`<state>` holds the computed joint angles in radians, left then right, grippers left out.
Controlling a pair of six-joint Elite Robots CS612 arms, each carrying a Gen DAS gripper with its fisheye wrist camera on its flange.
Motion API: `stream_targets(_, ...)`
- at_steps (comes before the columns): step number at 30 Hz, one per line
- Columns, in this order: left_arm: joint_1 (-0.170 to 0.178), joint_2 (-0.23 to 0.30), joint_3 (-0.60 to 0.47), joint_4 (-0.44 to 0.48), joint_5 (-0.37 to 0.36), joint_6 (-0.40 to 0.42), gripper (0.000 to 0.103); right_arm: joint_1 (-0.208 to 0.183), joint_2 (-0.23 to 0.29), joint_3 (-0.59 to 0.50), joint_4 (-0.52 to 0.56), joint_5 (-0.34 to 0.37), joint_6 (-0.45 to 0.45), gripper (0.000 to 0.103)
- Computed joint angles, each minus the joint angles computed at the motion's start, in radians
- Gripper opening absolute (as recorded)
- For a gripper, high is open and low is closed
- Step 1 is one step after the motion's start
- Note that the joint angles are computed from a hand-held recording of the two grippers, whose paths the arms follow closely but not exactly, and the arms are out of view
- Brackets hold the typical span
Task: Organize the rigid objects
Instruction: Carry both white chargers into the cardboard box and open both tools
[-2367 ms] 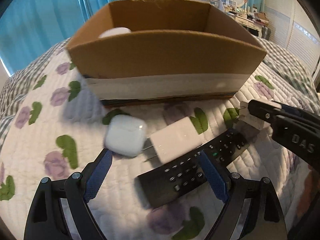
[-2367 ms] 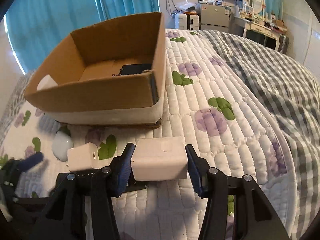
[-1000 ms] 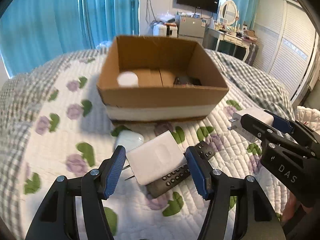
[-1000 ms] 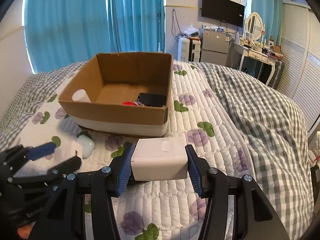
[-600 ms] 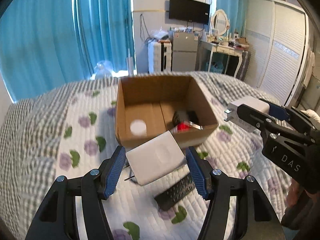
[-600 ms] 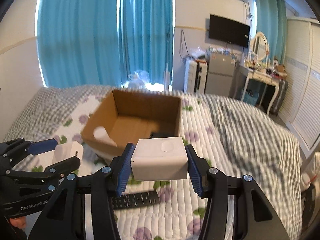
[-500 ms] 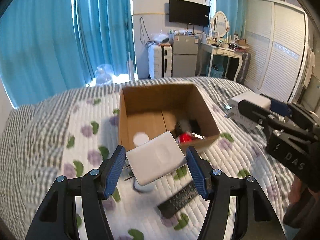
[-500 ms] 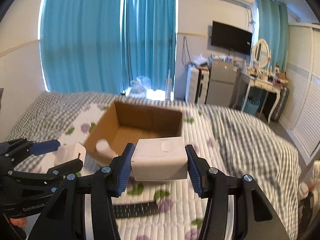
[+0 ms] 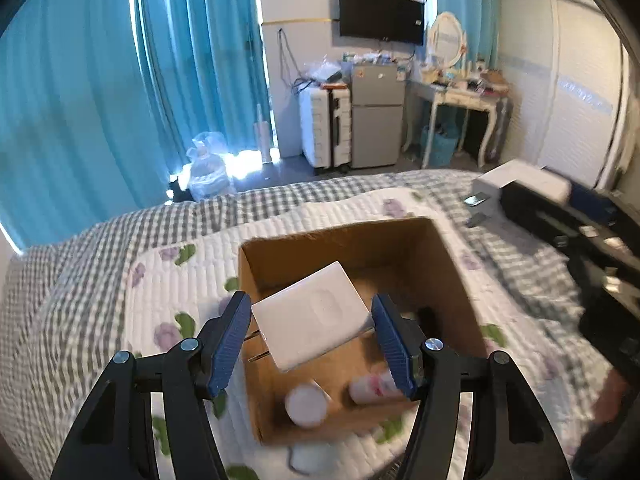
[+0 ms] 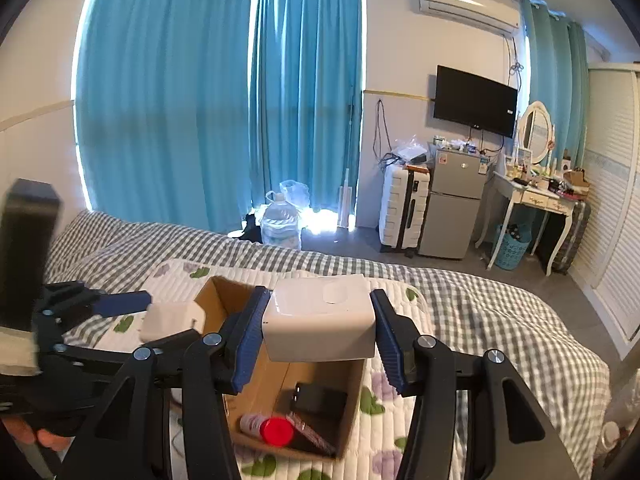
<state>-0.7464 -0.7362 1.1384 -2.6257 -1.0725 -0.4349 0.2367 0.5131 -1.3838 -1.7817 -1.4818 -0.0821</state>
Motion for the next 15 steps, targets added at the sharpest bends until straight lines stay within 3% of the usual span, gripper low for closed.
stream_targets(3, 0.008, 0.047, -0.061, 0.049, 0.018, 0.024, 0.064, -0.001, -0.012, 0.051, -0.029, 0.003, 0.001, 0.050)
stream_targets(8, 0.022, 0.100, -0.117, 0.116, -0.015, 0.027, 0.064, -0.003, -0.003, 0.084, -0.038, -0.007, 0.000, 0.050)
stream_targets(15, 0.030, 0.113, -0.119, 0.135, -0.071, 0.002, 0.066, -0.017, 0.015, 0.101, 0.000, 0.010, 0.006, 0.050)
